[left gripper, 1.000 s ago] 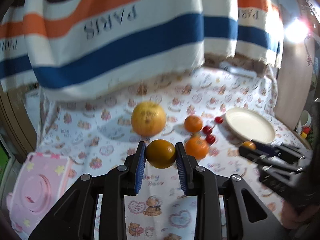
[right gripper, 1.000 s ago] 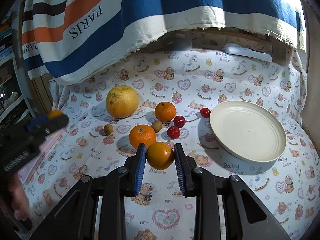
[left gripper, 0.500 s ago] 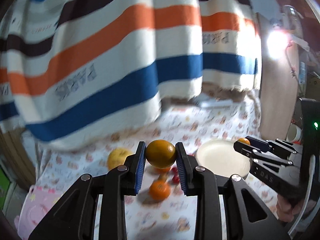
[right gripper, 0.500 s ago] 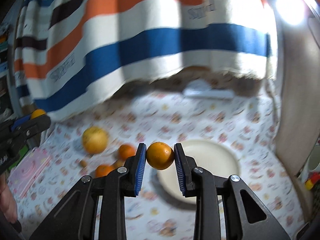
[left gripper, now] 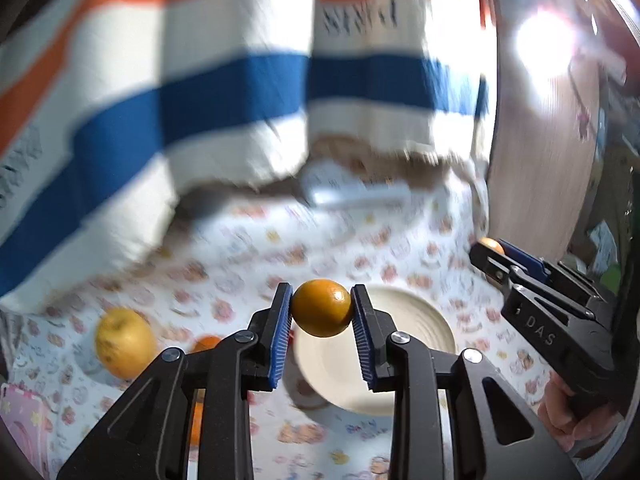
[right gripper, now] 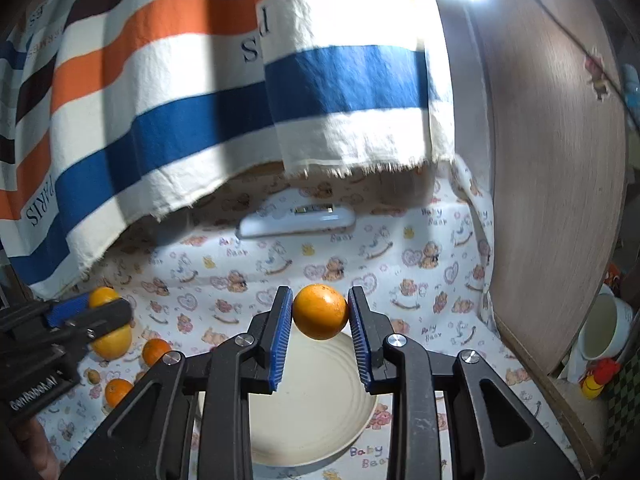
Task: Organize fruits
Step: 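Carry both held citrus fruits over the white plate with both tools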
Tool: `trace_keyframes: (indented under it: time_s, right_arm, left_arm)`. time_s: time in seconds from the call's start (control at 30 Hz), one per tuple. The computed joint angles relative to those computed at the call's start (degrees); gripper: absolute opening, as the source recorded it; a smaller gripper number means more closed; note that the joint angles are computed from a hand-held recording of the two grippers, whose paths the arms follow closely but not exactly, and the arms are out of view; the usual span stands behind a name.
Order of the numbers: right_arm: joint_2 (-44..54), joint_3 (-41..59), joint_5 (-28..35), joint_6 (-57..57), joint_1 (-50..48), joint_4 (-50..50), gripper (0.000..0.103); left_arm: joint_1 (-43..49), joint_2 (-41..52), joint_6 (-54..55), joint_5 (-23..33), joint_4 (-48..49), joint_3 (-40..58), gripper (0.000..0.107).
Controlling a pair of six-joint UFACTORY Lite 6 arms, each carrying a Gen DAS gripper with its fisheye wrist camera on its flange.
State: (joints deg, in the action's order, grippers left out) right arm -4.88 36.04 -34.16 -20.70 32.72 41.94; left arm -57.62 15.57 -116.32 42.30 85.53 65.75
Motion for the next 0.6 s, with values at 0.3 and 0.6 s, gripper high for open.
trace_keyframes:
  time_s: [0.3,0.6]
  right_arm:
    - [10.93,6.11,11.04,20.7,-11.73,-26.4,0.03]
    - [22.21,16.09,19.93,21.3,-14.92,-29.53,0.03]
  left_arm:
    - [5.75,18.42,15.79,-9.72,-13.04,18.45,0.028]
    - [9.97,29.37,28.06,-13.53,-24.38,27.92,0.028]
